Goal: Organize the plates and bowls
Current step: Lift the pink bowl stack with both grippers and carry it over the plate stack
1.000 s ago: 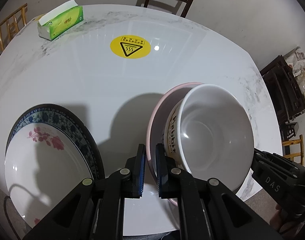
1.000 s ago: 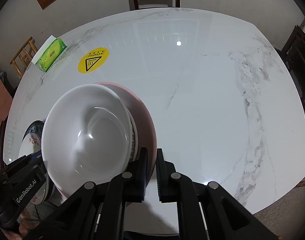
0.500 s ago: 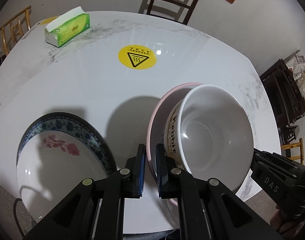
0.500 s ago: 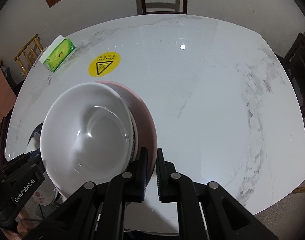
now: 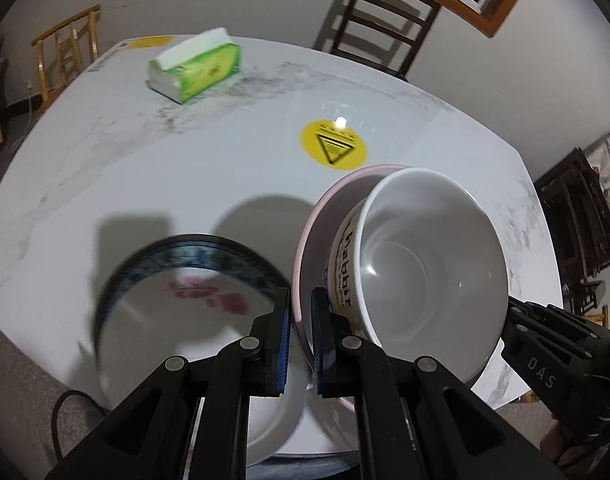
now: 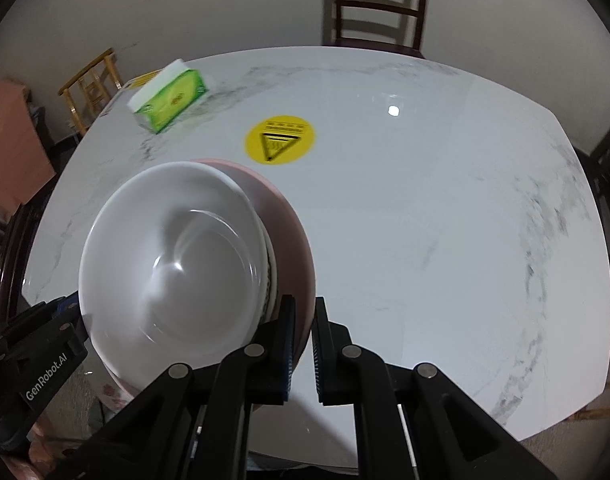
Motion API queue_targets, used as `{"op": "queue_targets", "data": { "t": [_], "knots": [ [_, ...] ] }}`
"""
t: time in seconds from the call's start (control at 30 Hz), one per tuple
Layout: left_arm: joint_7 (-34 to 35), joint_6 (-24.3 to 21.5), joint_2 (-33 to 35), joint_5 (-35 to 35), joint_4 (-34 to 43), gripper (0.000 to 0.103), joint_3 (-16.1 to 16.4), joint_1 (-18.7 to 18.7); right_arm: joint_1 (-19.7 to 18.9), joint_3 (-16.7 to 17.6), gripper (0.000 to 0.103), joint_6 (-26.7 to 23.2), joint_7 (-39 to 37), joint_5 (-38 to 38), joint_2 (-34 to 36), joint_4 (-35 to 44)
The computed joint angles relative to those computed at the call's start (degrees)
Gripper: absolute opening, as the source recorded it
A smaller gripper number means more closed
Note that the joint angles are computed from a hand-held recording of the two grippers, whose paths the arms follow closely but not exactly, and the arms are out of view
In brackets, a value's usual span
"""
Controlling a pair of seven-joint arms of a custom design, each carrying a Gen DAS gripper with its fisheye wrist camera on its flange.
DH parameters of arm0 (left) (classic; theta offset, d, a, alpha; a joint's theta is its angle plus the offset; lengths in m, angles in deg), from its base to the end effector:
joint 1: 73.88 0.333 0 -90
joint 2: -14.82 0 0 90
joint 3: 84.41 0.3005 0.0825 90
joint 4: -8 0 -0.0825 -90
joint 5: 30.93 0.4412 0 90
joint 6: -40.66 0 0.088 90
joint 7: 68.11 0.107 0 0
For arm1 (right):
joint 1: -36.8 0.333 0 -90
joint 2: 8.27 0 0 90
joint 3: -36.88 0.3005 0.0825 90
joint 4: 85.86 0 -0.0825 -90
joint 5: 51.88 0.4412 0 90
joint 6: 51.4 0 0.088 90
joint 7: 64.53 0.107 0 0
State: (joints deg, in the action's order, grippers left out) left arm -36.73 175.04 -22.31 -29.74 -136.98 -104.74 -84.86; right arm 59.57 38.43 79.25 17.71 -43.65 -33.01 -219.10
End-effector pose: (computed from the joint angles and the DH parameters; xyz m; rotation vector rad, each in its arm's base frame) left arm 0.3939 -0.2425 0.4916 -2.4311 1.4646 -0.6103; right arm 0.4682 0.2162 0.5129 -2.3625 1.4217 -0.1950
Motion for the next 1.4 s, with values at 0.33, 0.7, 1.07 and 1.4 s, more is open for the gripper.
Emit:
{"op": "queue_targets", "data": {
  "t": [0.33, 0.7, 1.07, 1.4],
  "knots": [
    [-2.1, -6.7, -11.4, 0.2, -5.7, 0.006, 0.2, 0.5, 3.7, 1.8, 0.008, -0.6, -0.7, 1.8, -0.9, 0.0],
    [-4.5, -12.6, -22.4, -2.7, -12.9, 0.007, 0.2, -1.5, 6.9, 2.8, 0.008, -1.7, -1.3, 2.6, -2.6, -2.9],
    [-6.1, -14.1, -27.0, -5.5, -17.5, 0.007, 0.7, -3.3, 8.1, 3.2, 0.008, -2.8, -1.1, 2.3, -2.4, -4.0],
    [-5.5, -13.6, -28.0, -5.7, -18.9, 0.005, 1.1, -3.0, 8.5, 3.6, 0.009, -1.7, -0.8, 2.0, -0.9, -3.2]
  ]
}}
